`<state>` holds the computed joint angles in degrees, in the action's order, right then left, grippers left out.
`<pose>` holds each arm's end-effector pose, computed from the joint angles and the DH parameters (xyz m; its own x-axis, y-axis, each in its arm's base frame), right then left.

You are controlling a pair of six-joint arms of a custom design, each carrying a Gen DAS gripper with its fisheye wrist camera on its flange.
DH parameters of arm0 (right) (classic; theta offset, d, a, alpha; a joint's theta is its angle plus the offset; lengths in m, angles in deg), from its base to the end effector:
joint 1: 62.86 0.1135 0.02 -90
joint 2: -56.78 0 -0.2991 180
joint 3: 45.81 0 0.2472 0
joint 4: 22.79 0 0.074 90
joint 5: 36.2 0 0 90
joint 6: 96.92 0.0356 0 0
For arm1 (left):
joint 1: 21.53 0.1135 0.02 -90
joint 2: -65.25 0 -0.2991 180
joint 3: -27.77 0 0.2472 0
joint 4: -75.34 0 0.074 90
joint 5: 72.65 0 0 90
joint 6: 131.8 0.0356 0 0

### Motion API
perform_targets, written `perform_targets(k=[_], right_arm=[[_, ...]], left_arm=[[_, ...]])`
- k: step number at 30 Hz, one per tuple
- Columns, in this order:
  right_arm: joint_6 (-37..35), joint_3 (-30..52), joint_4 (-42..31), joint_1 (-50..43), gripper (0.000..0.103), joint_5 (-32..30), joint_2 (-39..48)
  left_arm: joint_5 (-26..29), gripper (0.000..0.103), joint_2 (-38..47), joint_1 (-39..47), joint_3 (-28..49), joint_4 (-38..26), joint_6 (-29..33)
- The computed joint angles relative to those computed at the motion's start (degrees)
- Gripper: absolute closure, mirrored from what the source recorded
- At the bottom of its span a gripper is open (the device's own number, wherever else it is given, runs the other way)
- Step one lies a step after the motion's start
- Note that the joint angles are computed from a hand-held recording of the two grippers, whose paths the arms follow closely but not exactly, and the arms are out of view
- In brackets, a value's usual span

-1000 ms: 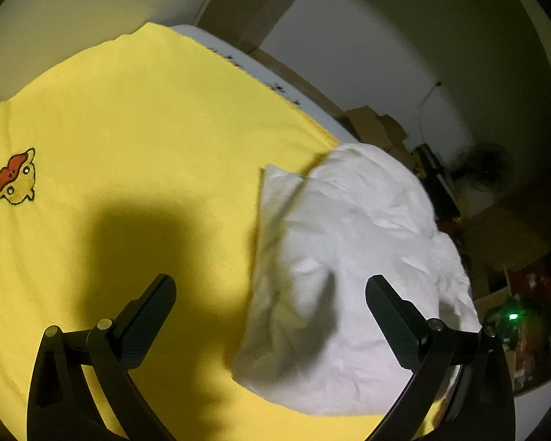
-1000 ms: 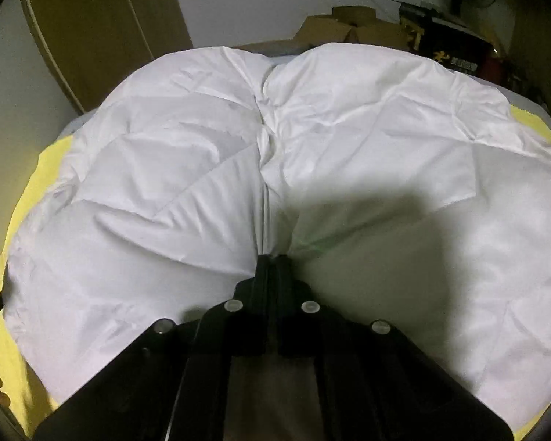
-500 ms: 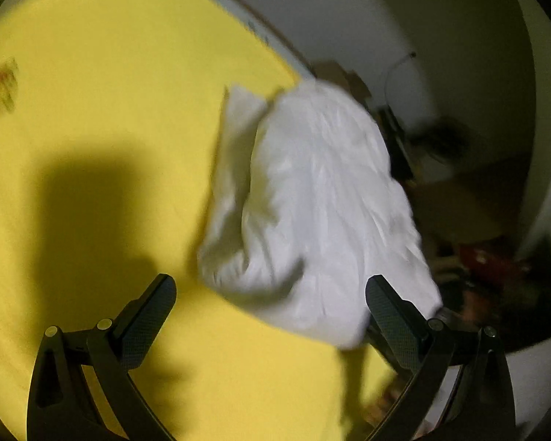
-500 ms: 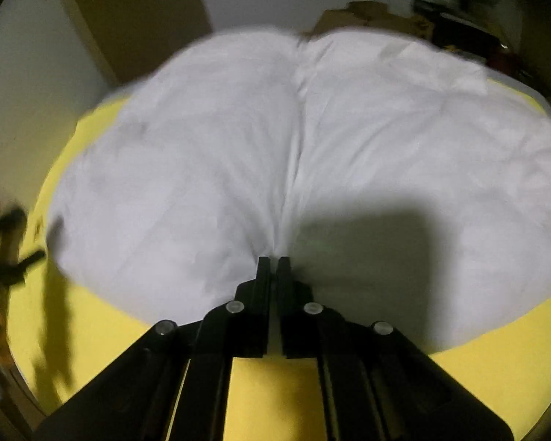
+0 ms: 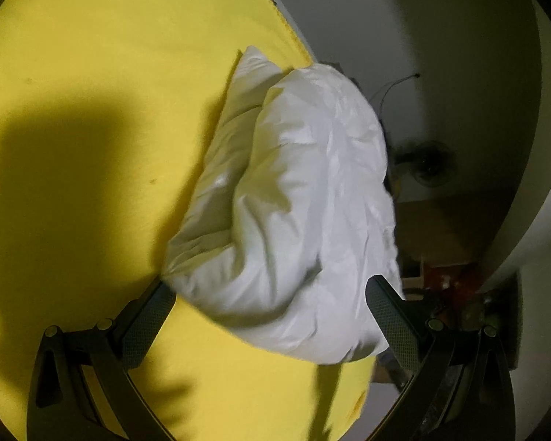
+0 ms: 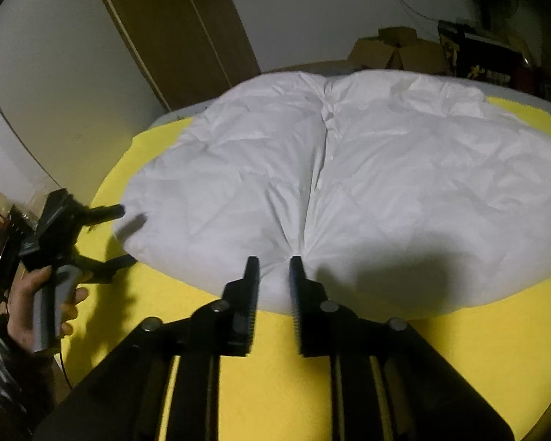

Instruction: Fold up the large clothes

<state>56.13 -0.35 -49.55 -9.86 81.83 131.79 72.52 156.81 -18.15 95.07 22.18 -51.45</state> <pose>0.1435 0.1626 0.1928 -0.7155 0.3579 -0.5999 0.1980 0.9274 0.3172 0.2753 -0.0130 0.2189 -0.9848 -0.1541 -0.0804 -0.0206 0.5628 -0.8263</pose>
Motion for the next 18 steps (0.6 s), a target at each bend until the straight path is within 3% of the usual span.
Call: perform_targets(k=[4,8,13,17,18], right_arm=[[3.9,0.7,-8.34,4.13,0.075,2.27,-6.42],[3.95,-0.5,-8.32,2.9,0.074,1.33,-7.5],[4.94,-3.15,-7.43,1.12,0.074,-0.48,-9.01],[3.05,-4.79,-4.11,-1.15,0.074,-2.59,-8.86],[2.5,-4.8,-3.24,-1.49,0.074,-2.83,-8.54]], left_arm=[[-0.09,0.0,1.01,-1.64,-0.19,5.24,-4.71],[-2.06,0.0,2.04,-3.72,0.99,8.97,-8.91],[-8.82,0.001,2.97,-7.23,4.69,10.25,-6.52],[-12.3,0.017,3.98,-9.18,6.06,11.23,-7.16],[-12.69,0.025,3.93,-9.27,5.94,11.61,-7.41]])
